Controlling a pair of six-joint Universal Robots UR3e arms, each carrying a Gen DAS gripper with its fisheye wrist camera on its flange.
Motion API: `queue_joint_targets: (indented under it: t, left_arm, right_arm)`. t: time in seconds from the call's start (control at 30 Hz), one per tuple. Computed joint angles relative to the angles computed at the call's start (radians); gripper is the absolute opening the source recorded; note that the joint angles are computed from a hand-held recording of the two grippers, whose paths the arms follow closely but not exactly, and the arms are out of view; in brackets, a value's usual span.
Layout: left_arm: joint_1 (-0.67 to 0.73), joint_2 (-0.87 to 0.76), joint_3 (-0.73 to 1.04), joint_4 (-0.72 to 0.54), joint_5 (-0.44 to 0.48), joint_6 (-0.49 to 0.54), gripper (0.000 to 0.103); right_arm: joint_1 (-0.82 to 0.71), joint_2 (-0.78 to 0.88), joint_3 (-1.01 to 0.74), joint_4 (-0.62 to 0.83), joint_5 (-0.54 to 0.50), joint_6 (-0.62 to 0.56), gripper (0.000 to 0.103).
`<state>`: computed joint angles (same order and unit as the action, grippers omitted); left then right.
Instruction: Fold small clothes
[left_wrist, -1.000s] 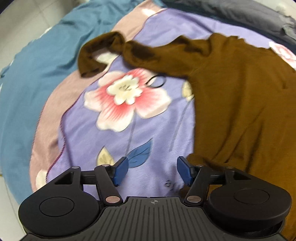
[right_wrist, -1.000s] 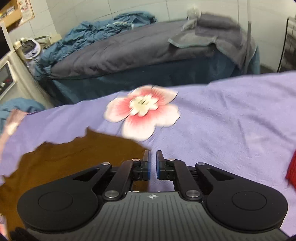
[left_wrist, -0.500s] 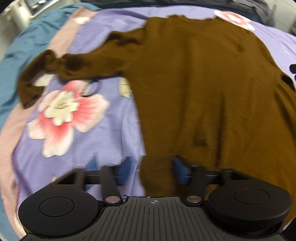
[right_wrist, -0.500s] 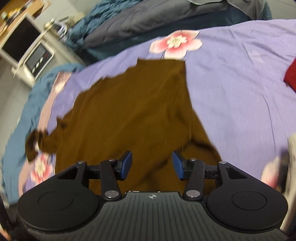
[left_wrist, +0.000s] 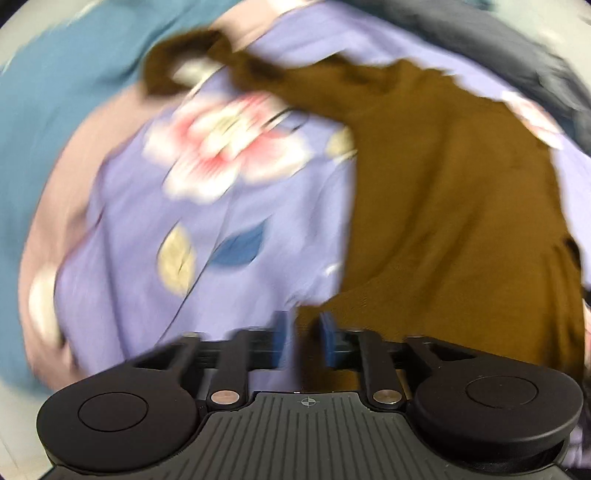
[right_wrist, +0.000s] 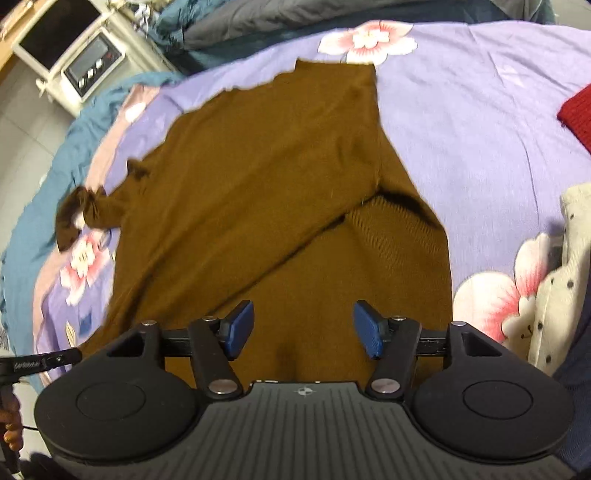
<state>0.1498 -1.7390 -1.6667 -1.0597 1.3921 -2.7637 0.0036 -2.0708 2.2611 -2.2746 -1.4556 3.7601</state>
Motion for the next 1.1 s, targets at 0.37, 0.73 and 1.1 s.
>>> queue_joint_targets:
  t: [0.37, 0.73, 1.1]
  left_arm:
    - [0.115, 0.166, -0.103, -0.150, -0.106, 0.297, 0.103]
    - [0.086, 0.157, -0.257, -0.096, -0.069, 0.392, 0.100]
    - [0.126, 0.197, -0.095, -0.340, -0.060, 0.543, 0.041]
  right_arm:
    - [-0.046, -0.265, -0.139, 0.643, 0.196, -0.360, 0.056]
    - [0.182, -0.130, -0.063, 0.579, 0.065, -0.123, 0.036]
    - [0.144, -0.187, -0.299, 0.919, 0.082, -0.272, 0.006]
